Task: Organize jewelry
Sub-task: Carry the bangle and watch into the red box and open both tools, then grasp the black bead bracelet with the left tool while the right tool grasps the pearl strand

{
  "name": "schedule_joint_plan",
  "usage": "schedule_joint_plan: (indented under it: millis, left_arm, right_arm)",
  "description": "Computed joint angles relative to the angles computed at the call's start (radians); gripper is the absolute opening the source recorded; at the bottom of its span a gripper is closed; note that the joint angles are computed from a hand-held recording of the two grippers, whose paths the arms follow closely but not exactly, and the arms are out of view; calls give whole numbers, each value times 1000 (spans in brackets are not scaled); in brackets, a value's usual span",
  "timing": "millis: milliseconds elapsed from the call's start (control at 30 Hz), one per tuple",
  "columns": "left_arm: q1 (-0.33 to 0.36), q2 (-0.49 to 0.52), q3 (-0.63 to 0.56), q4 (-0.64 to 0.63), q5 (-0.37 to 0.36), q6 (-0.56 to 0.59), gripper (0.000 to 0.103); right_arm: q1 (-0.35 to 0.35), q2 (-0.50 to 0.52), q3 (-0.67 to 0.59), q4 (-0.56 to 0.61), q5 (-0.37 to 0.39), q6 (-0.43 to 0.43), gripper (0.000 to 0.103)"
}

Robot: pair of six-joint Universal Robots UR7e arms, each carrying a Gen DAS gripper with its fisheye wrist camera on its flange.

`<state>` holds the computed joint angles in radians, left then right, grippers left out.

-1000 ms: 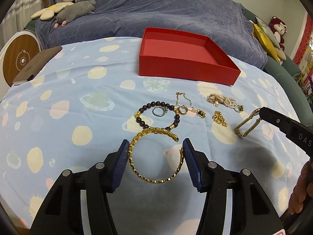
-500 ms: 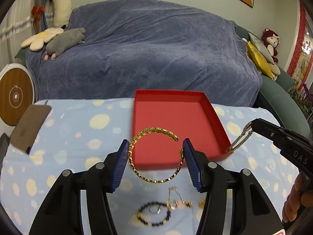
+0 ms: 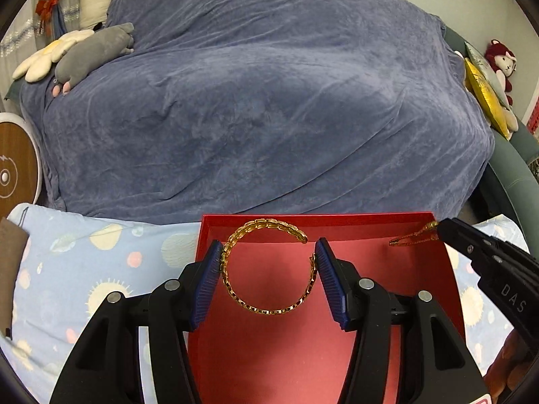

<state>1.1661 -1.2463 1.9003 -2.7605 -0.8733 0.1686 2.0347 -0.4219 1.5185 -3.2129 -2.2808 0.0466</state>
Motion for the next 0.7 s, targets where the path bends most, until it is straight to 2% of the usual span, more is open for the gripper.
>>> schedule_joint_plan:
  millis: [100, 167, 233, 267, 300, 367, 467, 567, 700]
  left_arm:
    - [21, 26, -22, 22, 2, -15, 55]
    - [22, 11, -7, 24, 3, -18, 55]
    - [18, -31, 26, 6, -11, -9, 57]
    - [14, -59, 50, -9, -19, 0, 61]
    - [5, -96, 80, -24, -20, 6, 67]
    - [-25, -195, 162, -61, -15, 13, 72]
    - [-78, -344, 268, -29, 23, 7, 79]
    - [-136, -502, 367, 52, 68, -21, 83]
    - [-207, -699, 477, 243, 139, -114, 83]
  right_arm:
    - [-4, 6, 0, 2, -40, -12, 14]
    - [6, -13, 44, -46, -46, -19, 17]
    - [23, -53, 114, -97, -29, -21, 30]
    - [41, -73, 150, -120, -36, -29, 33]
    - [58, -84, 173, -136, -49, -42, 36]
    - [107, -120, 242, -163, -74, -55, 39]
    - [174, -179, 351, -175, -79, -10, 50]
    - [241, -218, 444, -160, -73, 72, 52]
    - [327, -205, 518, -175, -125, 156, 52]
